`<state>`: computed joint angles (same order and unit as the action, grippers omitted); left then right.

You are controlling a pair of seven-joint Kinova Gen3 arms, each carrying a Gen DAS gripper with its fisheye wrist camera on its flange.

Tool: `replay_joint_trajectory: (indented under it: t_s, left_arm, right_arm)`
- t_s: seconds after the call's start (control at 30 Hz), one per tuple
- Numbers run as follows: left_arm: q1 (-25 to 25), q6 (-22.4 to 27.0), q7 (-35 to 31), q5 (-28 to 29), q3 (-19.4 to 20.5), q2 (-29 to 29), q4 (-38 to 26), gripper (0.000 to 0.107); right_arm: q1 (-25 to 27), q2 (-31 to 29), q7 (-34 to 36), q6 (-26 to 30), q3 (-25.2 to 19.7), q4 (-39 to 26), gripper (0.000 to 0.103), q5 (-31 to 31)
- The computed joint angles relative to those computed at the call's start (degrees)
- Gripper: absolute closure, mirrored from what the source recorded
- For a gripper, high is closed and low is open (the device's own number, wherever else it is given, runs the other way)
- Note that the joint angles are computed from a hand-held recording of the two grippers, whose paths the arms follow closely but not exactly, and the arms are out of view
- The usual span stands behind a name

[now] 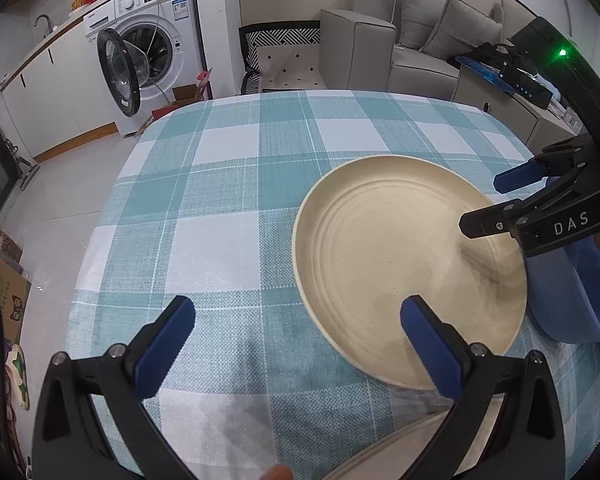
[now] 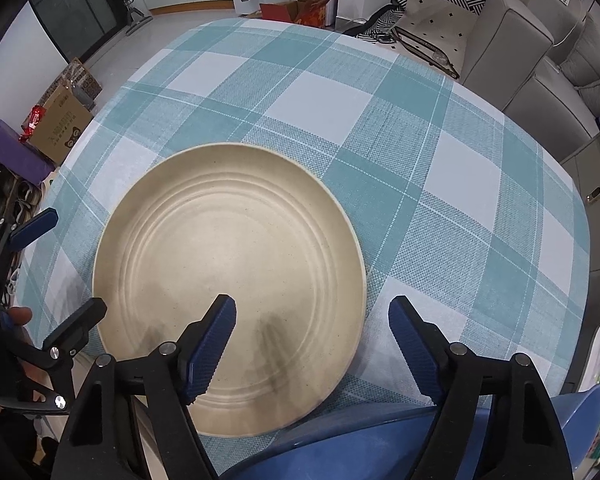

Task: Organize plates and bowls
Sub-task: 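Position both grippers at the rim of the smaller cream plate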

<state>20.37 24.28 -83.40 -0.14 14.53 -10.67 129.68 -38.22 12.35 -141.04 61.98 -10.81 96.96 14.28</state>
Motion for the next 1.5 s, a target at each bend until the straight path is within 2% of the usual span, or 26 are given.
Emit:
replay_joint_trajectory:
  t_s: [0.53,0.67,0.73,0.87,1.13,1.27,1.37,1.43,1.5]
  left_arm:
    - [-0.3,1.1,1.5,-1.7,0.7,0.9,-0.4,0.005]
    - [0.5,1.7,0.4,-0.6,-0.3,1.1,-0.5,0.007]
    - [0.9,1.5,-0.6,0.4,-0.8,0.8,-0.3,0.007]
    - [1.4,2.2,-3.4,2.9,-2.4,0.8,-0.4,0.016]
    - [0.7,2.6,-4.8,4.1,-2.3,1.1,-0.4,0.016]
    - [0.6,2.5,-5.4,4.7,-2.3,1.4,-0.6,0.018]
    - [0.7,2.5,-5.7,5.1,-2.3,1.6,-0.7,0.018]
    - [0.8,2.7,-6.0,5.4,-2.4,1.9,-0.8,0.022]
    - [1.2,3.5,-7.7,7.0,-3.3,2.5,-1.3,0.032]
  right_arm:
    - [-0.1,1.3,1.8,0.2,0.1,-1.4,0.033,-1.3]
    - [0.1,1.5,2.5,-0.3,0.0,-1.5,0.043,-2.2]
    - [-0.2,1.8,2.4,-0.2,0.1,-1.7,0.043,-2.1]
    - [-1.1,2.1,1.7,0.9,0.3,-2.1,0.044,-1.0]
    - [-1.1,-0.4,-0.3,2.1,0.3,-1.3,0.043,1.3]
    - [-0.8,0.8,-0.1,5.0,0.3,-2.4,0.043,1.6]
    - [0.0,1.5,0.7,4.4,0.4,-2.1,0.043,0.7]
    - [0.5,2.2,1.6,3.9,0.5,-2.0,0.043,-0.1]
    - [0.9,2.8,2.2,3.4,0.7,-2.0,0.043,-0.7]
